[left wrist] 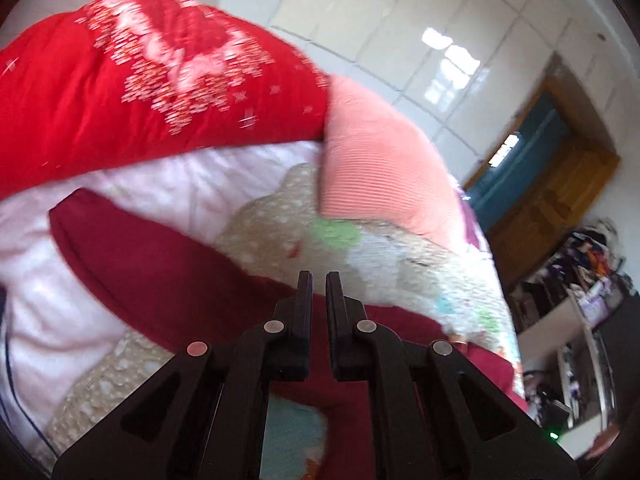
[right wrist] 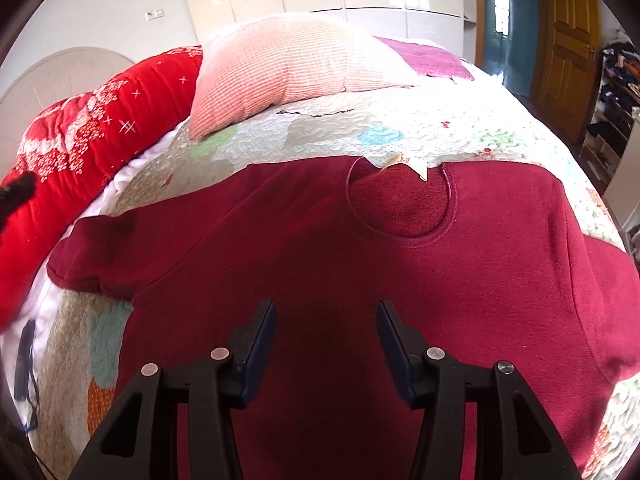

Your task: Fold small clothes

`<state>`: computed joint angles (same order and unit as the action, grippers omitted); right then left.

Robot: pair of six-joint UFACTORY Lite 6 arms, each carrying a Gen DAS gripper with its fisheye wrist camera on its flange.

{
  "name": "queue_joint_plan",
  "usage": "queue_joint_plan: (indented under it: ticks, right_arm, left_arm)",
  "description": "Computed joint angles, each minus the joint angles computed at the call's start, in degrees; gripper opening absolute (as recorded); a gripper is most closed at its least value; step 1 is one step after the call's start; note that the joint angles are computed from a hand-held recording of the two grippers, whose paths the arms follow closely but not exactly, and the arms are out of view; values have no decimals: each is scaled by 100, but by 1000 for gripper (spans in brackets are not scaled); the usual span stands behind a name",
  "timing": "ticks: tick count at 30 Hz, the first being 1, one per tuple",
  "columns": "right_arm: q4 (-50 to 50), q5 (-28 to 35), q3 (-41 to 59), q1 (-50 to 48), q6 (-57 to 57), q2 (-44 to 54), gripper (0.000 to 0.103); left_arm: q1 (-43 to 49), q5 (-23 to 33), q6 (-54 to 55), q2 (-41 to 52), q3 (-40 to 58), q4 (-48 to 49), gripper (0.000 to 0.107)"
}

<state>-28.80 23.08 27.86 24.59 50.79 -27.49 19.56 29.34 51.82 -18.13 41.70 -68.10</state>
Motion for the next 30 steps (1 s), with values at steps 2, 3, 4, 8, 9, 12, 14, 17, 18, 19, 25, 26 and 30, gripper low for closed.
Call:
queue_joint_plan:
  ticks: [2,3,4,8,9,12,14,17,18,19,25,26,30]
  right_arm:
    - [137,-17,15,-8,-133,3,50]
    - [414,-79,9,-72,-398,9,50]
    - [625,-139,-4,-120,-600,17,50]
    - [1089,-354,31,-115,-1024,211,51]
    - [1020,-398,56,-69,-953,297,52]
    - [919,-540,108,23,-809,531,52]
    - [895,-620,111,28,-758,621,53]
    - [621,-662,151,53,-529,725,53]
    - [576,-675,173,49,-504,758,53]
    - [477,-688,191,58,-420,791,54]
    - [74,-830,277,66,-85,1021,54]
    - [197,-888,247,17,-236,992,54]
    - [1596,-1011,144,-296,-1725,765,50]
  left_arm:
    - [393,-139,-38,301,61,77,5]
    - [633,-251,89,504,87,-4,5]
    - [905,-278,222,582,51,-73,5]
    - [1832,-530,299,1642,562,118,21]
    - [2010,-631,128,2107,844,341,37]
    - [2453,-768,159,3054,1319,197,51]
    - [2617,-764,-98,3441,1561,363,51]
    - [2695,-481,-290,4041,1974,455,62]
    - [2620,-594,-82,4018,1922,190,70]
    - [2562,-650,84,3984,1883,-30,79]
    - [2274,-589,806,4409,2246,-1388,84]
    - [2300,-314,977,4501,2355,-1458,67]
    - [2516,891,1550,3889,1849,-1484,4]
